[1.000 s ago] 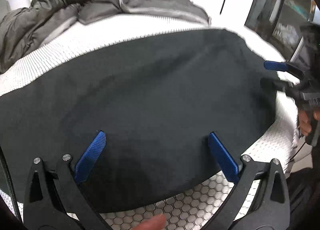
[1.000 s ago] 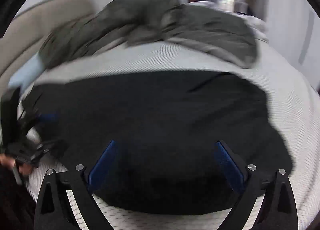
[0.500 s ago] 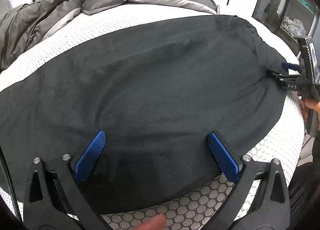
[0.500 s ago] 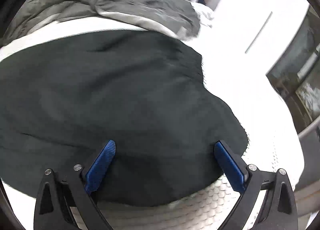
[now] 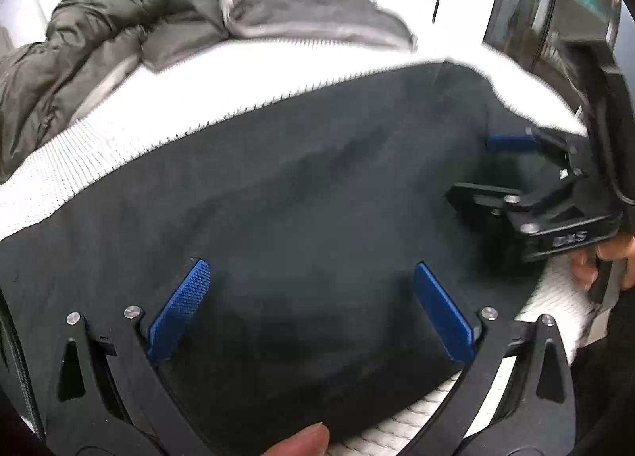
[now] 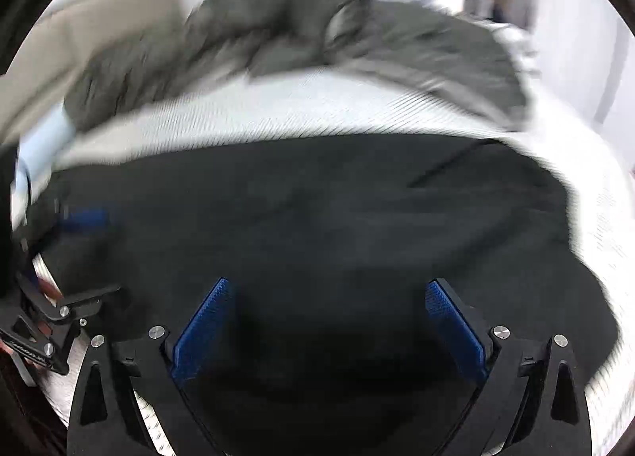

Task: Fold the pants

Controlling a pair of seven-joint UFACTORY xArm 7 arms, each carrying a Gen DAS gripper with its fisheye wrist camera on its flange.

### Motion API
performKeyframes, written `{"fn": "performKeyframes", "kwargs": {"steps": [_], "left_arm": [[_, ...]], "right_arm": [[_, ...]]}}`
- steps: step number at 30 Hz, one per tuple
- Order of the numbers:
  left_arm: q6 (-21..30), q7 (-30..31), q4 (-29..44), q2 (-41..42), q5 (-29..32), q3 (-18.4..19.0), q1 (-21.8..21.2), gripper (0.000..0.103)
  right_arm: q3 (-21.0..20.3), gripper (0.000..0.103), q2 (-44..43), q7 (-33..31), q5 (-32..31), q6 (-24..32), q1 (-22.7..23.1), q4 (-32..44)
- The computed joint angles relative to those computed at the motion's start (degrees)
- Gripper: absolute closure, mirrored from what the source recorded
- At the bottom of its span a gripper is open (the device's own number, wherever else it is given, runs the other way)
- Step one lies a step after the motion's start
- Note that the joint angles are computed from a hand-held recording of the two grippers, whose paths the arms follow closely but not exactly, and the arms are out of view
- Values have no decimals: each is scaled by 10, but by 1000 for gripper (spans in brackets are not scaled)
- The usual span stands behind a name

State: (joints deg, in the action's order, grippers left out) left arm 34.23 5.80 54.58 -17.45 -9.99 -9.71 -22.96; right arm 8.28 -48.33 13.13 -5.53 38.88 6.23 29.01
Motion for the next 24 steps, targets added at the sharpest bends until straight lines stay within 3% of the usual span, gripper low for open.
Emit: {"fn": "performKeyframes", "kwargs": {"steps": [2,3,6,9,12,14,18,21,24], "left_arm": [[16,5,-11,5,-5,8,2,1],[8,25,-20,1,-39,24,-5,1],[11,43,-27,-10,-76,41,2,1],[4,29,-38,-14,-67,38,19,1],[-4,20,-43,-19,-59,31,25,1],[-13,6,-54,-26,-43,23,30,1],[-20,-24,-61,-35,-23,20,39,1],[-26,-18,-68,-56,-51,34,18,1],[-43,5,-73,-65,-56,32,1,1]], "right_arm": [[27,3,49,4,-33,9,-22,11],[30,3,54,-2,-53,7,-29,10],[6,2,-8,-7,-78,28,-41,-20],[17,3,-52,20,-137,29,-134,-45],[61,2,-77,87,-199,53,-206,-60],[25,2,-97,88,-184,51,-185,-72],[40,2,-145,96,-182,80,-161,-68],[21,2,-188,83,-132,81,-94,-63],[13,2,-165,73,-67,48,-28,-43]]}}
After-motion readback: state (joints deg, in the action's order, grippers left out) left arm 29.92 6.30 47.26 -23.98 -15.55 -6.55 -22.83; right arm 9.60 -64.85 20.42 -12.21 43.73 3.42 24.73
